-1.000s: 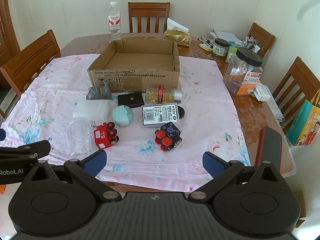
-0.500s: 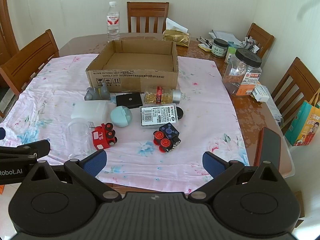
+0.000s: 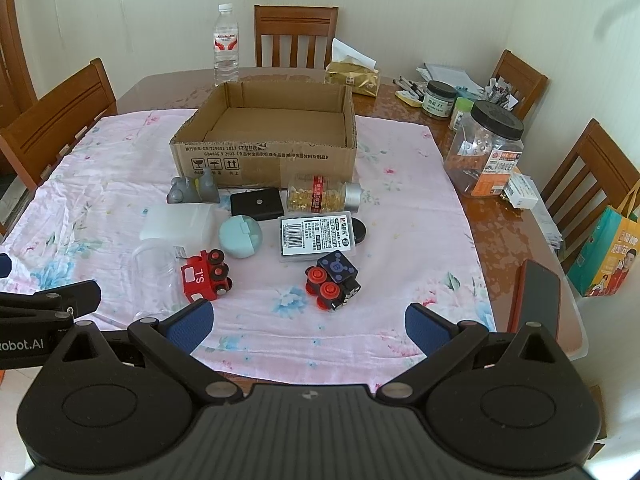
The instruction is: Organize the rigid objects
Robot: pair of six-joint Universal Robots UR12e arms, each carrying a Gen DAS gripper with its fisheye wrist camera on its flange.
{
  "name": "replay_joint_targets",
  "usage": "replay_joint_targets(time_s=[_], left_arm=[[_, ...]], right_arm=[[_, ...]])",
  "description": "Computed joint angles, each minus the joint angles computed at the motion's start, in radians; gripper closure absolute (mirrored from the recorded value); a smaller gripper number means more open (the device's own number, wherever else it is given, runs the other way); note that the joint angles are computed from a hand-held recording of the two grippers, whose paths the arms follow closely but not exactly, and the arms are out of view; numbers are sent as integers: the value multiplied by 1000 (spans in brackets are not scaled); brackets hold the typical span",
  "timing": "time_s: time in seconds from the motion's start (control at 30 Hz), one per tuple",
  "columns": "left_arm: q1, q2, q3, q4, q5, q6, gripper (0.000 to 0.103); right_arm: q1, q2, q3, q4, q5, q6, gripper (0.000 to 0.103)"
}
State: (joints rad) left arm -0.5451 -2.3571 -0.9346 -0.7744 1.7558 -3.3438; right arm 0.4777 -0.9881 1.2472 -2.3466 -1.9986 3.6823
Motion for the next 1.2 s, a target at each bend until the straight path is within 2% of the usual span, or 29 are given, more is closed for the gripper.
replay_joint_targets(time_s=[0.3, 0.53, 0.73, 1.0, 1.2], left_arm=[[6, -9, 6, 8, -26, 13, 0], [16, -21, -1, 51, -90, 43, 0], [24, -33, -10, 49, -139, 73, 0], [41, -54, -4, 27, -190, 176, 0], [56, -74, 12, -8, -236, 318, 0]], right_arm=[[-2, 12, -9, -1, -1, 5, 0], [-5, 21, 0, -24, 3, -1, 0], [-11, 29, 12, -4, 32, 10, 0], [-18, 35, 16, 15, 50, 38, 0], [-27, 42, 14, 11, 68, 42, 0]])
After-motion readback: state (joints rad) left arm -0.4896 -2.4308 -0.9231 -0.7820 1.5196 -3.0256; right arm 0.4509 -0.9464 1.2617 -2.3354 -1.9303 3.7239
